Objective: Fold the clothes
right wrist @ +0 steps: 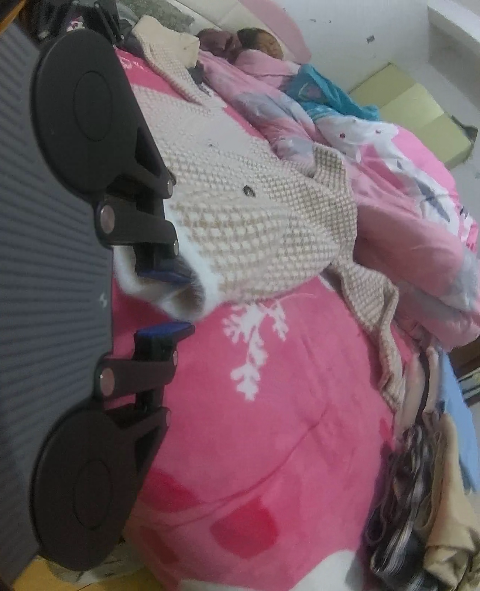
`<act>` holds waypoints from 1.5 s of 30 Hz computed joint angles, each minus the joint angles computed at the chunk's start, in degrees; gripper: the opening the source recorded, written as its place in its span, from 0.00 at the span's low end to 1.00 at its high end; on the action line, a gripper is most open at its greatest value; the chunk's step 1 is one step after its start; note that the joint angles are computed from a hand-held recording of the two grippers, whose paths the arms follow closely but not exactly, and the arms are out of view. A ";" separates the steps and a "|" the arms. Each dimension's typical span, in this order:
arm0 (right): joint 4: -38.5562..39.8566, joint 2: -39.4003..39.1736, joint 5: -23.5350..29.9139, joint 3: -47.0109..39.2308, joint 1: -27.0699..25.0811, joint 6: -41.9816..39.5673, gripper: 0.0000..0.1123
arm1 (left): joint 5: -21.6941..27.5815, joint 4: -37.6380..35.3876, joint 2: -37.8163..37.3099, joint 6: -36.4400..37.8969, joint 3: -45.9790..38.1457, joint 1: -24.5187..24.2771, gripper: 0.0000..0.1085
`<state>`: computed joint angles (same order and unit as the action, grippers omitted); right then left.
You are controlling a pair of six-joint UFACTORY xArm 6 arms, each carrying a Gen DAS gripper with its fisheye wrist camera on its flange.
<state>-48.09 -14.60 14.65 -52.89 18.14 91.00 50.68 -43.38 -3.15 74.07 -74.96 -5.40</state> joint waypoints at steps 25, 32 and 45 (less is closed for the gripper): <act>-19.44 8.20 35.04 -9.76 14.59 -23.24 0.03 | -2.42 -0.50 2.04 0.48 0.71 -1.04 0.05; -15.89 -0.25 32.62 -3.17 13.75 -21.25 0.36 | -0.80 0.59 3.02 -3.03 0.48 -0.18 0.07; -4.70 -13.11 25.82 3.70 10.14 -6.66 0.39 | 5.80 -4.09 1.55 -5.31 1.49 7.04 0.21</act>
